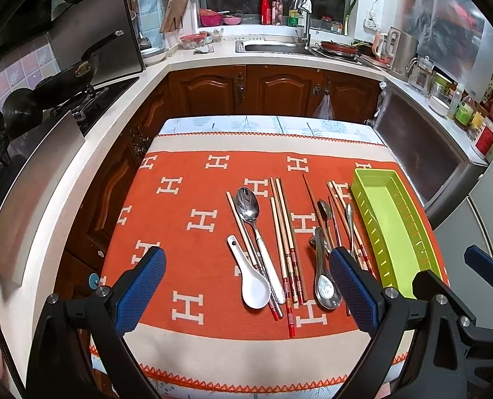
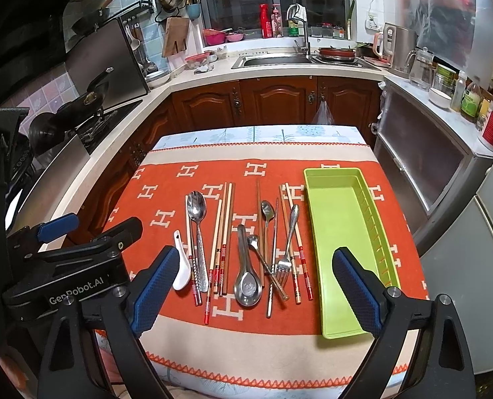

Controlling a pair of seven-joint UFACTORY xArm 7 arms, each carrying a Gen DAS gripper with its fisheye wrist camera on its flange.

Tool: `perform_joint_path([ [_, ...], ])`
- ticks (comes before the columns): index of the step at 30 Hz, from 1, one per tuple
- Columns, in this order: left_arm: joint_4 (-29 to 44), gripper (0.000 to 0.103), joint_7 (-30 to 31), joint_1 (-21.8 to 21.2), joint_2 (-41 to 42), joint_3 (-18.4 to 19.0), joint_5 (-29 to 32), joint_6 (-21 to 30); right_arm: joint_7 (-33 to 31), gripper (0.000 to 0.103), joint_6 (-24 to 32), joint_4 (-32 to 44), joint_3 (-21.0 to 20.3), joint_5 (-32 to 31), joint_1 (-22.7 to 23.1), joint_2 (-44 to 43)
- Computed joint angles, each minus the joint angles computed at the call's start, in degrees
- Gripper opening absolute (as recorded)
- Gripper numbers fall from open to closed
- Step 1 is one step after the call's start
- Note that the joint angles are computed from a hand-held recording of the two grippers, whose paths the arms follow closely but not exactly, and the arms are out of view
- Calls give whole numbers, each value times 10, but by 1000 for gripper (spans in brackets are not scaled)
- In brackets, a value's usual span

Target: Organize utensils

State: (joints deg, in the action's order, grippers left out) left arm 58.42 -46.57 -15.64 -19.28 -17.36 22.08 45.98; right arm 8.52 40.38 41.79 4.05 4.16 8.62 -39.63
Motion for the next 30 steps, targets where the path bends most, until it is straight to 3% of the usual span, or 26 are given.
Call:
perform_joint_path([
  [6, -2, 98, -2, 0, -2, 0, 1, 1, -6, 84, 5, -2, -2, 5, 7, 1],
  [21, -7, 98, -3, -2, -5, 0, -7, -2, -3, 84, 2, -6, 0, 7, 7, 2],
  [30, -32, 97, 72, -13, -6, 44, -97, -68, -14, 80, 0, -1, -3, 12, 19, 30],
])
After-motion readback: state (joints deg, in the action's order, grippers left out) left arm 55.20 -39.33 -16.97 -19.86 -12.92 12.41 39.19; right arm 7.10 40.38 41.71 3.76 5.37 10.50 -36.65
